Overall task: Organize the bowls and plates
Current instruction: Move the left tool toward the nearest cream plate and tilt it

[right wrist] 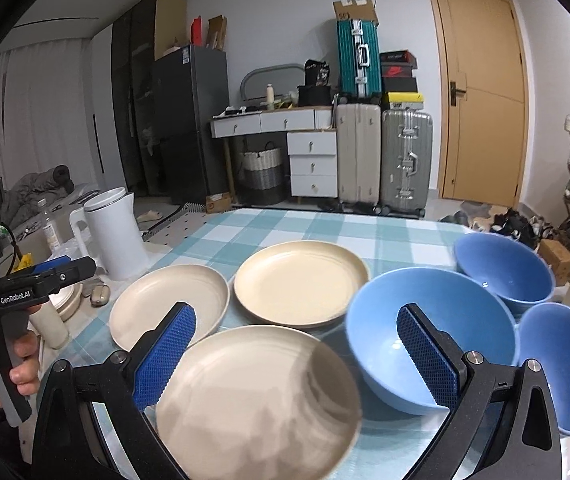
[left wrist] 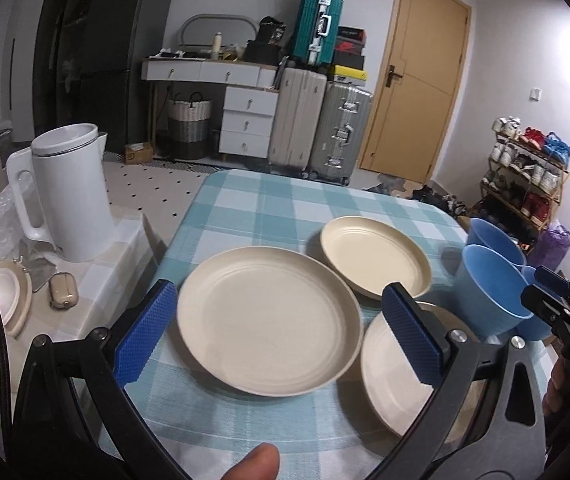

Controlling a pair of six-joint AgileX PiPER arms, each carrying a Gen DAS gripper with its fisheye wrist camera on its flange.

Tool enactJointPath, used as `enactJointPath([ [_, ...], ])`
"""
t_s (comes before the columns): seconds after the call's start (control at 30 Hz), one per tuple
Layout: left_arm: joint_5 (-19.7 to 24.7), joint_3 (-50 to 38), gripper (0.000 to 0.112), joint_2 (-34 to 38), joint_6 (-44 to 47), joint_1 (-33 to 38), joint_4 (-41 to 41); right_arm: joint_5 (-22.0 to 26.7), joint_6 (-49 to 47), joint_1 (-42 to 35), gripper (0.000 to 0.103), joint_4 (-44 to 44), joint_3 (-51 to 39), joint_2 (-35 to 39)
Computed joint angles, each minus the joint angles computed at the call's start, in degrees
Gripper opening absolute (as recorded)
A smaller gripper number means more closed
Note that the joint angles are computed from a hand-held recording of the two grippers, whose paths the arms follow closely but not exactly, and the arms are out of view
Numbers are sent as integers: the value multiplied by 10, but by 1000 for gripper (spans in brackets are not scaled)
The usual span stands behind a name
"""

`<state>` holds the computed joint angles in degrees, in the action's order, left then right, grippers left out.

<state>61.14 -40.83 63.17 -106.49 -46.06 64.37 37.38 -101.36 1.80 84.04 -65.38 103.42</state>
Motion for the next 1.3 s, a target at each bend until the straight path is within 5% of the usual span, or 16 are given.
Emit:
enactJointPath([
  [0.13,-15,9,102,5,3,43,0,-17,45,28,103,-34,-33,20],
  [0.73,-308,105,102,59,71,336,-35,-62,282,152,103,-244,-187,135],
  [1.1,-412,137,95,78,125,432,-70,-27,433,210,92,-376,-308,233],
  [1.3,-405,128,86,109,113,423,-59,9,499,226,86,-422,-388,291],
])
